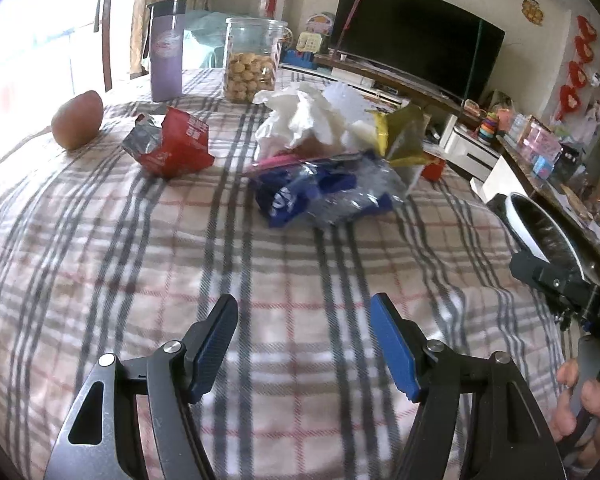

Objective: Collect trash
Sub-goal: 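Move both tools back over the table toward the remaining items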

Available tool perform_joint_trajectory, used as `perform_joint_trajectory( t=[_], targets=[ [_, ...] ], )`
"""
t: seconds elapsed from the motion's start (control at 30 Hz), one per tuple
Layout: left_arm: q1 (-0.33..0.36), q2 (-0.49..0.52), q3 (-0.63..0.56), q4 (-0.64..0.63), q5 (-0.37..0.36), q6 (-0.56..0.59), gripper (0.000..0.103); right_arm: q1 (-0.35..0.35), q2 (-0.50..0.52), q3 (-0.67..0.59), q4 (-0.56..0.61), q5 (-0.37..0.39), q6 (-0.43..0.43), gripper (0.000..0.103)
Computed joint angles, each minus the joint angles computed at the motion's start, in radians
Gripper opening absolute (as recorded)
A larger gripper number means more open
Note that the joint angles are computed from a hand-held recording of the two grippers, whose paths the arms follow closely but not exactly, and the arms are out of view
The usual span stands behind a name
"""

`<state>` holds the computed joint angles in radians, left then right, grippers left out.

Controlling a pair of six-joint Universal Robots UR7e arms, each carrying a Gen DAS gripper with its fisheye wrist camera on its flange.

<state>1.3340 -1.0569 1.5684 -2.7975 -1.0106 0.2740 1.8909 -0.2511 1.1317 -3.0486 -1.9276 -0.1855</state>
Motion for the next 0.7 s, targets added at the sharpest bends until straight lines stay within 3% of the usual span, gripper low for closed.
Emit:
perform_joint_trajectory(
  t=[0.27, 0.4, 0.7],
  targets=[
    [0.016, 0.067, -0.109, 0.032, 0.0, 0.079, 0.068, -0.003, 0.069, -0.143, 0.092, 0.003, -0.051, 0.088],
    [0.025, 0.1, -0.166, 0.058, -0.009, 0.096, 0.068, -0.003, 0.115, -0.24, 0.148, 0.001, -0.083, 0.078],
    [0.039, 0.185, -0.287, 0.088, -0.022, 0.161, 0.066, -0.004, 0.296, -0.604, 0.386, -0.006, -0.135, 0.074]
  ],
)
